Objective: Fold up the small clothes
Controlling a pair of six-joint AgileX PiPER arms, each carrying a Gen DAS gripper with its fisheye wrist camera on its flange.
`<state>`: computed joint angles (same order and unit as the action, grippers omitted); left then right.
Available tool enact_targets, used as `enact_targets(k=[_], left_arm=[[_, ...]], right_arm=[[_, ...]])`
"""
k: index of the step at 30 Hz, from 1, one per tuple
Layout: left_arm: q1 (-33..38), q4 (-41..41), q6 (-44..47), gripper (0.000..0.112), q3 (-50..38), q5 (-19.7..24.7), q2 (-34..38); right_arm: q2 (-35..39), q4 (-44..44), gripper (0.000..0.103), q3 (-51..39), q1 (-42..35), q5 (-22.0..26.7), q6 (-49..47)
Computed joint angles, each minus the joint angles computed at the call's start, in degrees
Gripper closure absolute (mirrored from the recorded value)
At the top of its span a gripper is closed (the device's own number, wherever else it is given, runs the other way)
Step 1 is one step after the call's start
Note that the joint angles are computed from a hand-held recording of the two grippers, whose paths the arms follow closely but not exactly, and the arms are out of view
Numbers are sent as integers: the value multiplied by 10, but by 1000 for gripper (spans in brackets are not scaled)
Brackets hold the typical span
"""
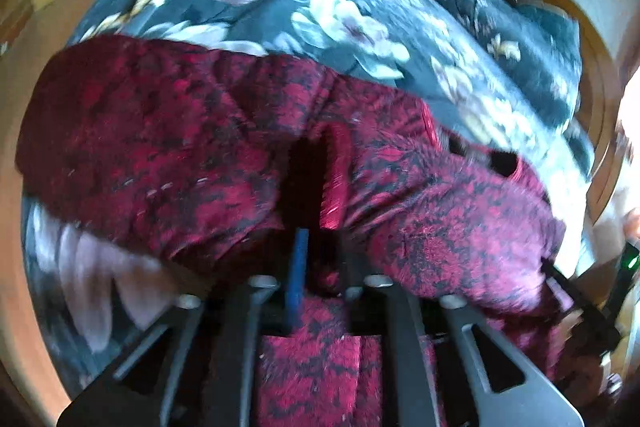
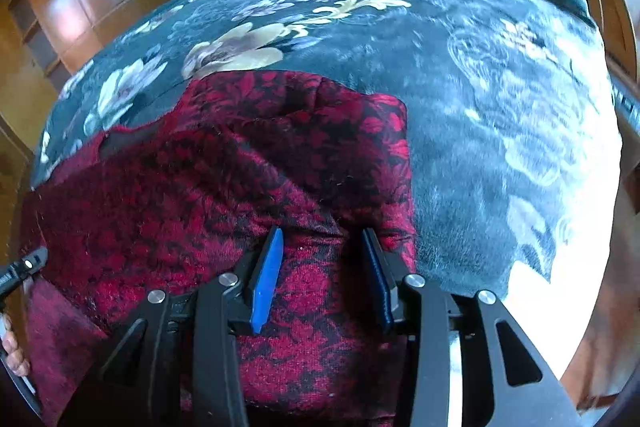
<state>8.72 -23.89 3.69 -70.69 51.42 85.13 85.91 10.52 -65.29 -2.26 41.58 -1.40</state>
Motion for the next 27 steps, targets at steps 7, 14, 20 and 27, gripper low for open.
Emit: enact_targets(k=[7, 14, 20, 27], left_arm=[[202, -134, 107, 54, 52, 32, -66], [470, -266, 138, 54, 30, 128, 44], [552, -353, 127, 54, -13, 162, 156], [537, -399, 57, 54, -71, 145, 270]], right_arm=[[-106, -128, 35, 46, 112, -24, 126], [-134, -136, 29, 97, 280, -32, 173], [-78, -267, 27, 108, 388, -49, 314], [-59, -287, 22, 110, 387, -62, 336]])
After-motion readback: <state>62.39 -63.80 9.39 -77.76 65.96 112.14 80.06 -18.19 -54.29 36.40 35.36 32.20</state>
